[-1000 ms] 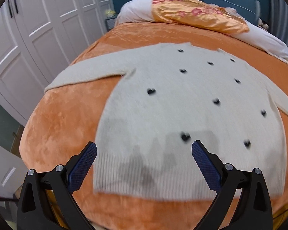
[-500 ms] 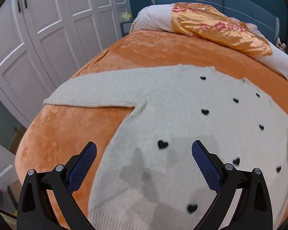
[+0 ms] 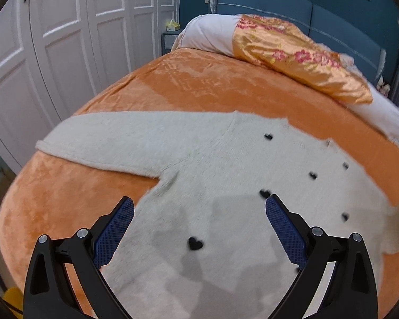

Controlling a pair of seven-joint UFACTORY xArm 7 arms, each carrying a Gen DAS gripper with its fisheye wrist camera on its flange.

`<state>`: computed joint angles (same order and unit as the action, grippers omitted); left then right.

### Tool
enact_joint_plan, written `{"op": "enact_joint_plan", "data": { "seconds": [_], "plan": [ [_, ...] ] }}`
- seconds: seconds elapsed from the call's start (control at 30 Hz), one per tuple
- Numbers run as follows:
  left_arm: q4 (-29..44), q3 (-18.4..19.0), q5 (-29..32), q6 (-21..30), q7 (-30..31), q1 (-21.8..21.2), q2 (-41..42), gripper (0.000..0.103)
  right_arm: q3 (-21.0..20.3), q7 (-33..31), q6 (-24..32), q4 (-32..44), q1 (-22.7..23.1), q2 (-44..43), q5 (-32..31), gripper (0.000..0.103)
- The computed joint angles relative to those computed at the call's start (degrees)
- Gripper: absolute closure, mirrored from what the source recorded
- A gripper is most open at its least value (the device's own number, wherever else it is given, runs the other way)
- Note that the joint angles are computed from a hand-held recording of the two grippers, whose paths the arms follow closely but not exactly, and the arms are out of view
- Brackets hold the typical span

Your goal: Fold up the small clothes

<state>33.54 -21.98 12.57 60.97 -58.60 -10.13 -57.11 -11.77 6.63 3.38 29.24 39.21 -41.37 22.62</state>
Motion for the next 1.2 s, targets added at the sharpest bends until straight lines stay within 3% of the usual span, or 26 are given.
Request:
{"op": "enact_joint_plan", "data": {
  "seconds": [0.07,0.1,0.17,0.23,0.3,0.37,0.43,0.5,0.63,0.73,0.77,0.8,0.83,0.87,0.93,1.1,1.13,1.2],
  "plan": [
    [-0.42,1.45,-0.47,-2.45,-0.22,0.16,-0.04,0.005,1.26,-1.31,-1.76,2.02,8.75,6.06,1.69,0.087],
    [-0.63,1.96,-0.70,-3.37,-0.23,0.30,0.01,0.005,4.26,0.14,-1.69,3.58,10.44,11.21,0.41,0.075],
    [-1.45,3.49,-1.56,-5.69,0.36,0.36,0.83,0.005,12.28,3.24,0.64,5.10,7.74,17.48,-1.56,0.062],
    [-3.00,5.43,-2.84,-8.41,1.62,-0.15,1.70,0.005,18.42,6.74,1.95,3.53,4.45,18.15,-3.21,0.062],
    [-3.97,6.60,-4.12,-9.51,2.71,-0.21,3.33,0.005,20.03,9.60,3.08,-1.10,3.14,12.32,-3.07,0.061],
    [-5.87,8.07,-5.60,-12.42,3.85,-0.39,5.47,0.005,23.36,15.33,6.41,-6.29,-1.91,3.17,-4.71,0.054],
    [-7.35,9.02,-6.75,-14.69,4.31,-0.19,6.97,0.005,23.23,18.27,10.43,-11.03,-6.33,-5.13,-5.99,0.048],
    [-8.51,10.06,-8.23,-17.57,4.32,0.07,8.90,0.006,19.26,22.43,14.92,-13.34,-8.71,-10.05,-9.66,0.046],
    [-9.43,11.13,-10.26,-22.75,3.37,1.13,11.77,0.008,15.73,22.21,14.33,-15.44,-13.50,-10.50,-8.24,0.046],
    [-9.77,12.70,-12.36,-25.91,3.85,0.82,14.10,0.027,12.01,22.96,10.41,-16.00,-12.58,-7.95,-5.88,0.046],
    [-9.74,13.07,-12.87,-26.64,4.19,0.71,14.94,0.046,11.13,23.32,9.11,-16.31,-12.06,-7.05,-5.02,0.046],
    [-9.38,13.10,-13.01,-26.78,4.41,0.86,15.78,0.063,9.40,23.09,6.98,-16.03,-10.93,-4.99,-4.02,0.047],
    [-9.06,12.99,-12.80,-27.04,4.67,1.17,16.29,0.069,8.71,23.28,5.53,-15.64,-10.36,-3.49,-3.40,0.049],
    [-8.94,13.10,-12.73,-27.83,5.14,1.25,16.49,0.093,8.49,23.72,4.14,-15.02,-10.00,-1.56,-2.98,0.059],
    [-8.51,13.31,-12.50,-29.99,6.31,1.57,16.23,0.097,8.33,23.49,4.11,-13.05,-10.09,0.59,-3.35,0.096],
    [-8.10,8.25,-6.92,-36.08,3.89,7.02,9.67,0.098,22.26,28.48,-7.66,-15.11,-21.42,-7.42,-9.87,0.098],
    [-8.33,6.43,-5.45,-36.42,2.87,8.83,8.55,0.098,24.43,30.29,-7.25,-15.90,-24.20,-7.81,-11.51,0.098],
    [-7.78,5.21,-3.99,-34.38,3.19,9.75,12.35,0.097,21.81,30.01,-1.06,-15.06,-23.62,-2.36,-12.05,0.098]
  ]
}}
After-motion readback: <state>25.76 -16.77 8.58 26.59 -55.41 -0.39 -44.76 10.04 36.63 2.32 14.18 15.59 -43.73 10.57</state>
